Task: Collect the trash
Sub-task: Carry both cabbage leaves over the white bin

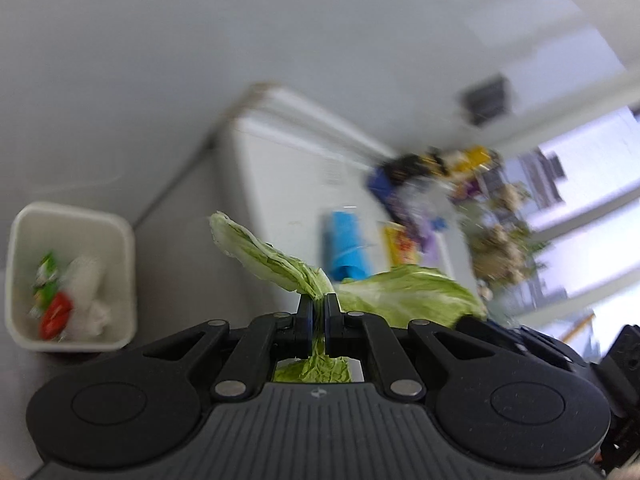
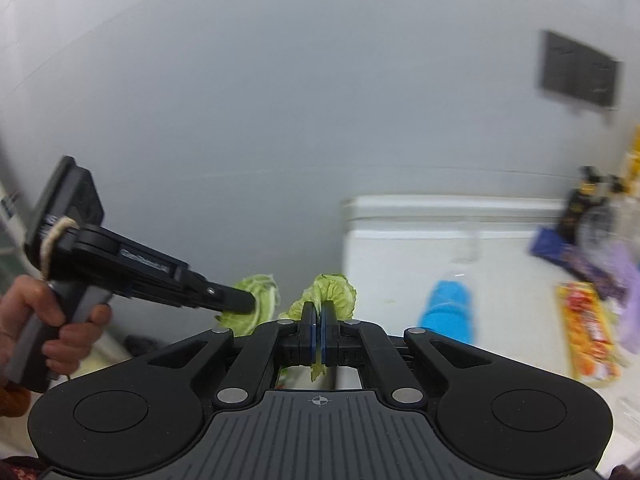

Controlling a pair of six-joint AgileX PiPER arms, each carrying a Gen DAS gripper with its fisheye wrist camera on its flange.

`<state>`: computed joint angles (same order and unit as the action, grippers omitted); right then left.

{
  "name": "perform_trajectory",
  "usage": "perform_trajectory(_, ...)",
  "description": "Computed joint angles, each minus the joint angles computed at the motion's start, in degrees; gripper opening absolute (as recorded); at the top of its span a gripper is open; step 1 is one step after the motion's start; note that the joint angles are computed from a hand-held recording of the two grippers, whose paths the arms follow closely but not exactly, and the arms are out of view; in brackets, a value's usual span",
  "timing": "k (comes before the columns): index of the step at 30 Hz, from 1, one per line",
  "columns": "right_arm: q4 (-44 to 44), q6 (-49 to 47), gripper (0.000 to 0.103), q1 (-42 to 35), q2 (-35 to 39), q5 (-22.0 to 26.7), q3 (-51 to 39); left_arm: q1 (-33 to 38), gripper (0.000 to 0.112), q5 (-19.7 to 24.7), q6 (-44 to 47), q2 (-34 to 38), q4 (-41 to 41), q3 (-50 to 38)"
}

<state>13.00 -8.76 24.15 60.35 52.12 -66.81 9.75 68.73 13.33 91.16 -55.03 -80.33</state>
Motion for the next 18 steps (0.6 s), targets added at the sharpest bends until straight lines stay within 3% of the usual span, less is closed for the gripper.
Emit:
perform_trajectory(11,4.11,-1.98,0.001,12.09,19.54,-10.68,-0.63,6.53,0.004,-7.36,0.83,0.75,7.9,12.2)
perform_trajectory(18,1.87,0.61,0.001,14.48,32.75,-12.2,-4.79,9.02,0.004,-12.42,2.28,5.96,7.47,16.38)
